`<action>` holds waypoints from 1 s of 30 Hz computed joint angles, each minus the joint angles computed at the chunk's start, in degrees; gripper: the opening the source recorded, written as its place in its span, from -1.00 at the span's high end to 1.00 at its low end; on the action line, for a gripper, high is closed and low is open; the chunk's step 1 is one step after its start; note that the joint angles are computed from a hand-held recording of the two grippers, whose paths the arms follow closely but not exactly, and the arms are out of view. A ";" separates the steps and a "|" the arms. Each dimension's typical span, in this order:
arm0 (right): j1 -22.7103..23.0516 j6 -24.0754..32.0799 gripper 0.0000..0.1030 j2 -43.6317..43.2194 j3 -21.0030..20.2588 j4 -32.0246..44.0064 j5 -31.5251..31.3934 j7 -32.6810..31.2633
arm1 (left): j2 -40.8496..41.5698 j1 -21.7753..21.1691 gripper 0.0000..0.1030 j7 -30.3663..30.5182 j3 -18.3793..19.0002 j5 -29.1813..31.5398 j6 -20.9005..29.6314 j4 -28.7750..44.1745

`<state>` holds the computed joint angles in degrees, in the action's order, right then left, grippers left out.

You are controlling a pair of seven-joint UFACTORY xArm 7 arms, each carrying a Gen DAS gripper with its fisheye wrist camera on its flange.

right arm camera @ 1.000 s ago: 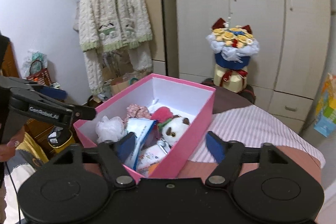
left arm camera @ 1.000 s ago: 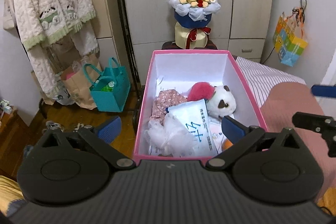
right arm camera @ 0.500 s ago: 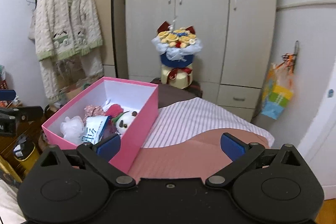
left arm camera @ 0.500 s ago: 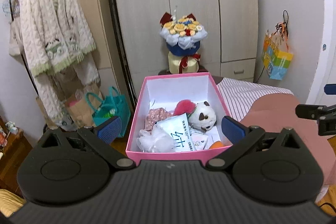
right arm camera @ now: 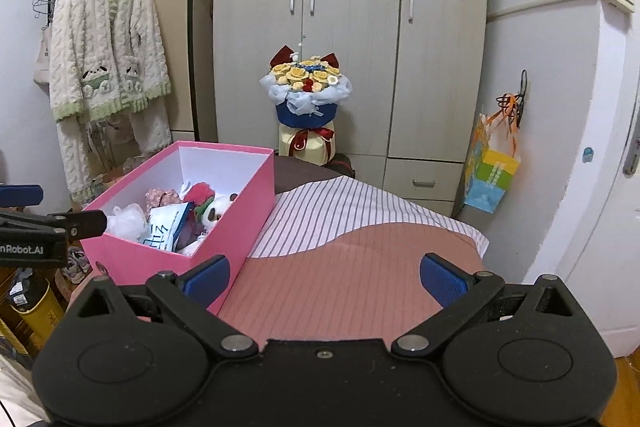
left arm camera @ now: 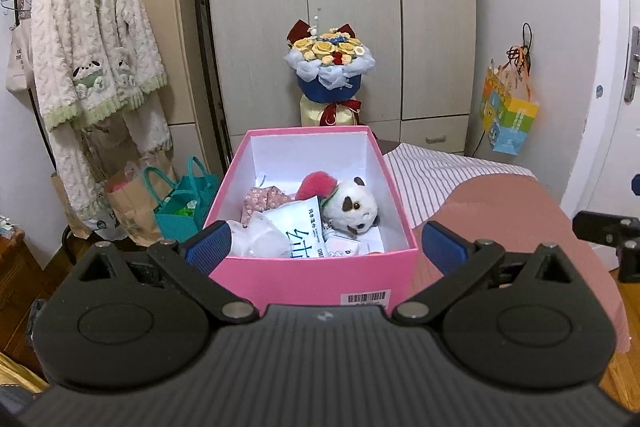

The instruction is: Organize soft objects

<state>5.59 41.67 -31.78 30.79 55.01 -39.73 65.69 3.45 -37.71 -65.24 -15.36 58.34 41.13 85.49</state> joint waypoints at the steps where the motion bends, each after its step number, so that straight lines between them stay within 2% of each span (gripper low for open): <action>1: 0.03 0.61 -0.99 -0.27 0.33 0.06 0.07 0.29 | -0.09 -0.13 -1.00 -0.09 -0.09 0.14 0.37 0.01; 11: 0.51 4.49 -0.99 -1.63 1.33 0.73 0.76 0.93 | -0.47 -0.70 -1.00 0.26 -0.72 0.21 2.59 -0.09; 18: 0.34 7.24 -0.99 -2.39 3.53 0.55 0.33 2.63 | -1.36 -0.21 -1.00 -2.44 -1.11 -0.45 1.02 -2.57; 24: 0.72 8.95 -0.99 -4.06 4.00 -0.37 0.42 3.77 | -1.61 -0.03 -1.00 -2.45 -1.44 -0.83 0.30 -3.53; 30: 1.80 7.64 -0.99 -5.60 2.96 -2.85 2.02 4.12 | -3.30 0.72 -1.00 -1.51 -1.94 -1.74 -1.07 -5.25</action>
<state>7.39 49.30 -37.38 33.76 52.16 -37.70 69.81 0.16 -36.99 -66.75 -17.31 56.59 40.06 80.25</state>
